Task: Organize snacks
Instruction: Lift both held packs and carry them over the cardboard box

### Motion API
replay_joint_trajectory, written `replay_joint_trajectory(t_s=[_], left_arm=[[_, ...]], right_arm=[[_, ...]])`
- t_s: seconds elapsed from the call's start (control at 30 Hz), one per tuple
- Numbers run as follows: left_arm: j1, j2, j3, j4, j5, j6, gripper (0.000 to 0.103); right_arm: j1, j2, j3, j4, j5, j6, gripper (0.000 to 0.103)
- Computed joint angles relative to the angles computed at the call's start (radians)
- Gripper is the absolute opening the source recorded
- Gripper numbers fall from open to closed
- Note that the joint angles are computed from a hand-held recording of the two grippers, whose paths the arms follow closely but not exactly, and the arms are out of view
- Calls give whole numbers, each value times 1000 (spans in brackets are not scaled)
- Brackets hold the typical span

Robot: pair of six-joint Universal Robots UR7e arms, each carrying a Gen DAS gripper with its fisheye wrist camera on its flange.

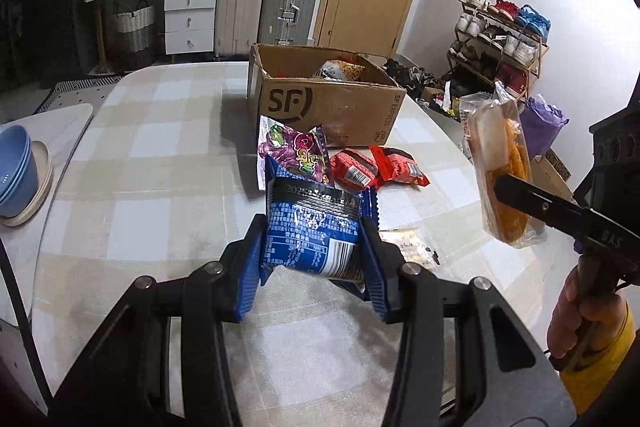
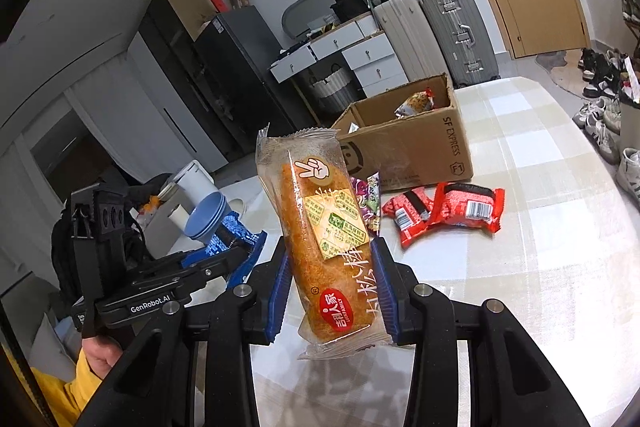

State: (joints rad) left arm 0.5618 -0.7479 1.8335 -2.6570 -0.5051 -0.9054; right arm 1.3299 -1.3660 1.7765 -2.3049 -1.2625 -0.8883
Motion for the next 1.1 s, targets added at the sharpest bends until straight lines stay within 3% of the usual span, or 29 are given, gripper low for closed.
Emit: replay_joint_trajectory(t_s=[0.27, 0.53, 0.67, 1.1], left_arm=[[11, -10, 34, -28, -15, -18, 42], [41, 7, -20, -83, 2, 86, 42], [54, 17, -94, -13, 32, 125, 42], [138, 85, -366, -55, 15, 438, 42]], right_arm=[[-7, 20, 0, -2, -25, 23, 39], [32, 52, -57, -16, -19, 24, 39], [68, 82, -114, -6, -22, 24, 39], [172, 234, -366, 69, -28, 60, 39]])
